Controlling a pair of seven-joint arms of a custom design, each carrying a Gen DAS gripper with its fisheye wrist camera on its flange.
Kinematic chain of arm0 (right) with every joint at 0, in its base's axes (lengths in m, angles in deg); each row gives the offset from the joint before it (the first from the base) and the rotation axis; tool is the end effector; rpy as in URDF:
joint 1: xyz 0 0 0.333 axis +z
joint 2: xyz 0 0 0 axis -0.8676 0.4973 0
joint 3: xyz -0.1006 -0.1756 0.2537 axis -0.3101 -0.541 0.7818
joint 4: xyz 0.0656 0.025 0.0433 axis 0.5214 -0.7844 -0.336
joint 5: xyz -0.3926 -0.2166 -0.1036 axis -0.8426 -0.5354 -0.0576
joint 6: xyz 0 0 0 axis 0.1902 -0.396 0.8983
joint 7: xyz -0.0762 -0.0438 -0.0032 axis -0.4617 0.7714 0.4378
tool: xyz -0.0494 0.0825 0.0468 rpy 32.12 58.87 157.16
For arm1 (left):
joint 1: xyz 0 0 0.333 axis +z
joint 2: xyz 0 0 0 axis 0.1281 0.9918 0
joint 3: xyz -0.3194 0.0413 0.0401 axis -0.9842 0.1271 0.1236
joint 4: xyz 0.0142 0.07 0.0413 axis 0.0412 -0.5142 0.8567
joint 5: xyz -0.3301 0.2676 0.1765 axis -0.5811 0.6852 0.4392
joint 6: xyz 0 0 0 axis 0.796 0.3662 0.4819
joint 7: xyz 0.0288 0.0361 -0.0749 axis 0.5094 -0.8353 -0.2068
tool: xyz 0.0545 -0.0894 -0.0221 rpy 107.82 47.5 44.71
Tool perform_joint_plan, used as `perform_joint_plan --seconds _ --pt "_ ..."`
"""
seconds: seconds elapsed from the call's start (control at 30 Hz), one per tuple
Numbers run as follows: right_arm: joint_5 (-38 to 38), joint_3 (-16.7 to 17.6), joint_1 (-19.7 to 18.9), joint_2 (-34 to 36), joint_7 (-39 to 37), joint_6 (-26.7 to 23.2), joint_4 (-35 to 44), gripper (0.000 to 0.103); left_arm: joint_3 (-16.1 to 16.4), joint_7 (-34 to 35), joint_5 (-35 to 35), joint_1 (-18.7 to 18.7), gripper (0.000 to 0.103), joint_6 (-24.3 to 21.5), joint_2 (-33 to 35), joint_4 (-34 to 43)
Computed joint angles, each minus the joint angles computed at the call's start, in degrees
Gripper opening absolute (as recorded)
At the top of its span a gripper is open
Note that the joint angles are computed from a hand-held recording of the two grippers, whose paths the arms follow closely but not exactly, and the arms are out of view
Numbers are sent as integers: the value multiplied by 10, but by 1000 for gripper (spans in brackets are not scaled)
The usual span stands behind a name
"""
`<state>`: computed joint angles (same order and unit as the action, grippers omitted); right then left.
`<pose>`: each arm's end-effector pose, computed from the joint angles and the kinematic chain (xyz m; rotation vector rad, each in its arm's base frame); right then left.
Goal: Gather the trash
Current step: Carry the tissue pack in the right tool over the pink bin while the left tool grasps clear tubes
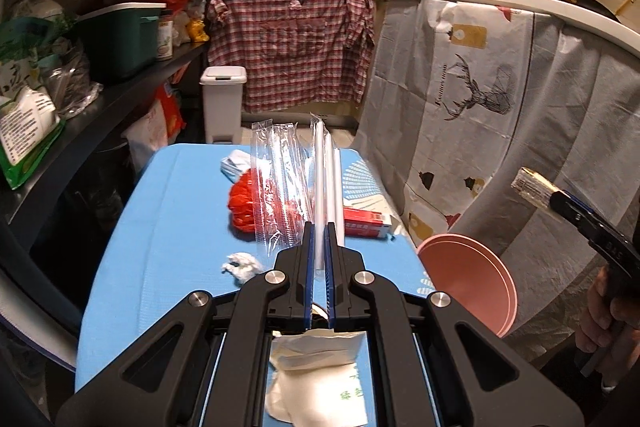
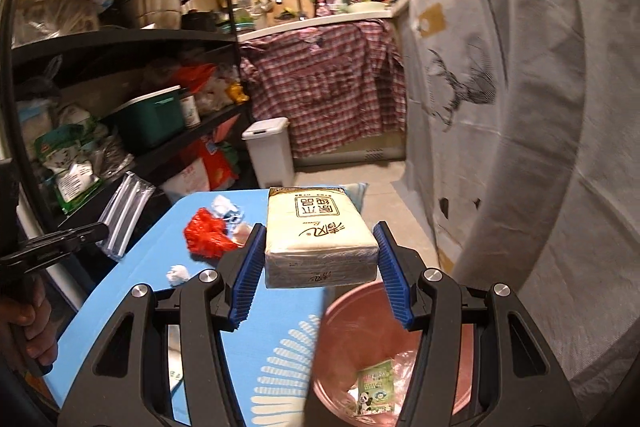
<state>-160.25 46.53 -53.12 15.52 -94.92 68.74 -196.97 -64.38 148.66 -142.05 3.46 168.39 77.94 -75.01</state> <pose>0.4737 0.2260 0.4959 -1.2295 1.7724 -0.9435 0.6248 -0.0699 0.5038 -1.2905 2.1422 -1.2906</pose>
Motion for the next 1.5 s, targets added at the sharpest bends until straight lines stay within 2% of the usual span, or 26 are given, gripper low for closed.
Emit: perform_joint_plan --seconds 0.43,1.03,1.5 --pt "31 -3 -10 -19 -22 -29 -29 55 -20 0 9 -29 5 -9 1 -3" --pt "74 -2 -47 -43 -30 -25 -62 55 -50 5 17 -71 5 -22 19 3" --pt "92 0 -65 -37 -34 -14 -63 55 -69 4 40 -82 5 -19 43 8"
